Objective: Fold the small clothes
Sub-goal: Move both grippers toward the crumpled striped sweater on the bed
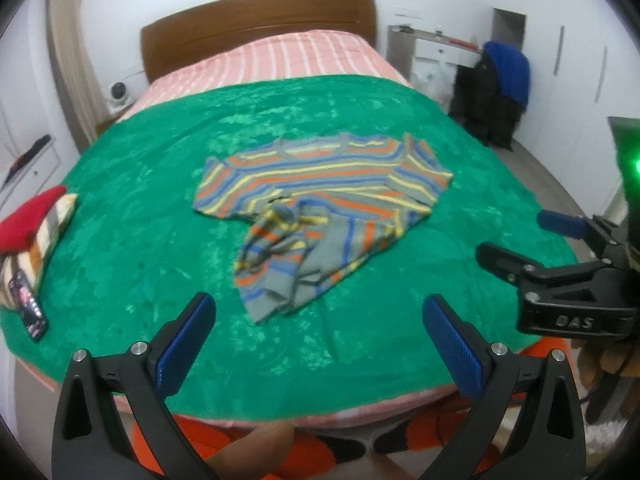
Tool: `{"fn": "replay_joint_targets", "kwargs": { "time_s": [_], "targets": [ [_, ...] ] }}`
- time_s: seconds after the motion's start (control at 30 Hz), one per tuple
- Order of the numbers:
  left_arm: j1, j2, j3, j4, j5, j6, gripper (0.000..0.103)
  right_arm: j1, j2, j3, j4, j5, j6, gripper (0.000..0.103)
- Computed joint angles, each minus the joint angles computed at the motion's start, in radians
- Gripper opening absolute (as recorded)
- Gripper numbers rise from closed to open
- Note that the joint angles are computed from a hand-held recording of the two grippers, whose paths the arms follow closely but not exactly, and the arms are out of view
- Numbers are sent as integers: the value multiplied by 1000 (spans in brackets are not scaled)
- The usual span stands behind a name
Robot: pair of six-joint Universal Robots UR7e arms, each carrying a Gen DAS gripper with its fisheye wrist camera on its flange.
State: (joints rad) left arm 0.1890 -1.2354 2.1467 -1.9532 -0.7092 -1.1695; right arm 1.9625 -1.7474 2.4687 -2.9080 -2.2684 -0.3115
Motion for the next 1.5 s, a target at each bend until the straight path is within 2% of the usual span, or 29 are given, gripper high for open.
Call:
{"fn": "replay_joint_targets", "kwargs": {
  "time_s": [0.1, 0.23, 0.33, 0.53, 0.67, 0.9, 1.1, 1.33, 1.43, 1.5],
  "targets": [
    [-9, -11, -11, 74, 21, -45, 103, 27, 16, -2, -14, 11, -19, 103],
    [-14, -23, -25, 131, 39, -24, 103, 77, 21, -5, -8, 17, -43, 103],
    [-16, -19, -32, 154, 54, -23, 103, 110, 31, 10, -48, -15, -79, 103],
    [-20, -31, -9, 87, 34, -72, 103, 81, 3, 24, -19, -17, -45, 103],
    [-13, -17, -25, 177, 45, -123, 103, 72, 7, 25, -25, -38, -50, 103],
    [2, -23, -22, 217, 23, -179, 103, 70, 8, 35, -44, -26, -53, 103],
    [5, -54, -10, 254, 12, -230, 103, 79, 9, 38, -59, -50, -43, 103],
    [14, -77, -5, 285, 37, -241, 103, 84, 10, 53, -116, -89, -62, 103],
    [19, -79, 10, 254, 38, -250, 103, 63, 4, 79, -156, -101, -72, 103],
    [25, -81, 22, 226, 19, -248, 103, 47, -9, 91, -140, -100, -56, 103]
  ]
}}
